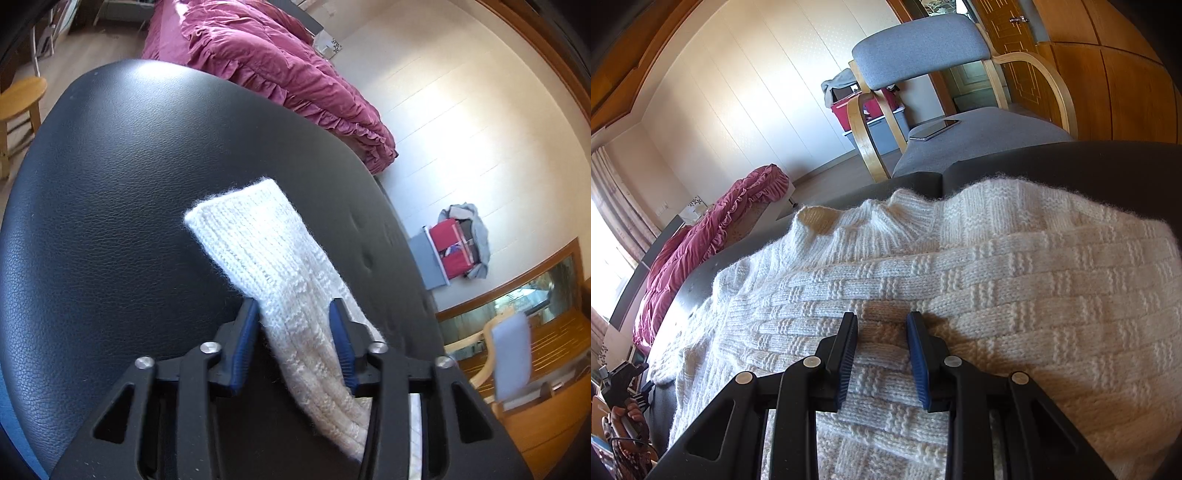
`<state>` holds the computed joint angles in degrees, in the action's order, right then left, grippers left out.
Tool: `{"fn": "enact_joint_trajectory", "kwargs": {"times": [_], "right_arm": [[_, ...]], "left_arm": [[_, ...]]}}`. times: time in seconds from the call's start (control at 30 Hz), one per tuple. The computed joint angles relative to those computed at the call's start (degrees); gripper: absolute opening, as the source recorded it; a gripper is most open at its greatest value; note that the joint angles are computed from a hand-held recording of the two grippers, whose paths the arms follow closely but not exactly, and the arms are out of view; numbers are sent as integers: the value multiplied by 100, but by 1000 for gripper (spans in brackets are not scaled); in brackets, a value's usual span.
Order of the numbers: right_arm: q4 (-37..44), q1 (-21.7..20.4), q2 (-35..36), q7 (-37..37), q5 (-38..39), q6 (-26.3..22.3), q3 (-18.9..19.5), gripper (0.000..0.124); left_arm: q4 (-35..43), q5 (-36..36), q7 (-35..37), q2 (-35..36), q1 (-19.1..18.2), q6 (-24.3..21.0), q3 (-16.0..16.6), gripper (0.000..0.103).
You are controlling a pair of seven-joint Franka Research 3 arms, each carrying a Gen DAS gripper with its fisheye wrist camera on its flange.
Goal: Fold clothes
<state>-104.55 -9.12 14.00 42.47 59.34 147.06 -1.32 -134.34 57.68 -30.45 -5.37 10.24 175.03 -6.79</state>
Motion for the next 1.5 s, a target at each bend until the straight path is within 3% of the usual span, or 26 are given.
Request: {"fn": "enact_joint_trajectory", "kwargs": {"times": [0.03,0.13,0.33,0.5,0.63,0.77,0.97,1.17,1.3,1.4,1.43,1.5], "right_arm": [[-5,0,-5,0,0,0,0,27],[-15,-2,-10,-8,11,0,0,27],[-33,-2,-18,-20,44,-2,0,27],[-32,-10,-21,-30,96,-37,-1,27],[-32,-16,-27,-32,137,-67,-3,27],[-14,-27,-16,-37,184,-108,-6,27],[16,-66,3,-77,313,-199,-3,27],[83,-102,47,-93,437,-290,-4,27],[134,-132,86,-105,517,-351,3,27],[165,-196,104,-202,714,-453,21,27],[171,-224,105,-260,818,-499,29,28],[154,-266,84,-381,1031,-584,37,28]], "left_arm": [[29,-239,252,60,-61,13,33,13],[154,-52,106,132,-59,-4,7,12],[707,1419,-1057,56,-169,-346,-134,11],[1478,2207,-1148,136,-603,-858,-281,11],[2351,2496,-578,516,-1100,-1195,-397,12],[3353,2436,247,1209,-1653,-1252,-428,12],[4788,1384,2005,2531,-2338,-1092,-610,12],[5938,770,3595,3496,-3028,-1372,-730,12],[6015,488,4189,3680,-3222,-1164,-662,12],[5684,554,4061,3516,-3357,-936,-322,12],[5530,553,3966,3432,-3403,-965,-188,12],[5147,25,4162,3258,-3269,-1101,-217,12]]}}
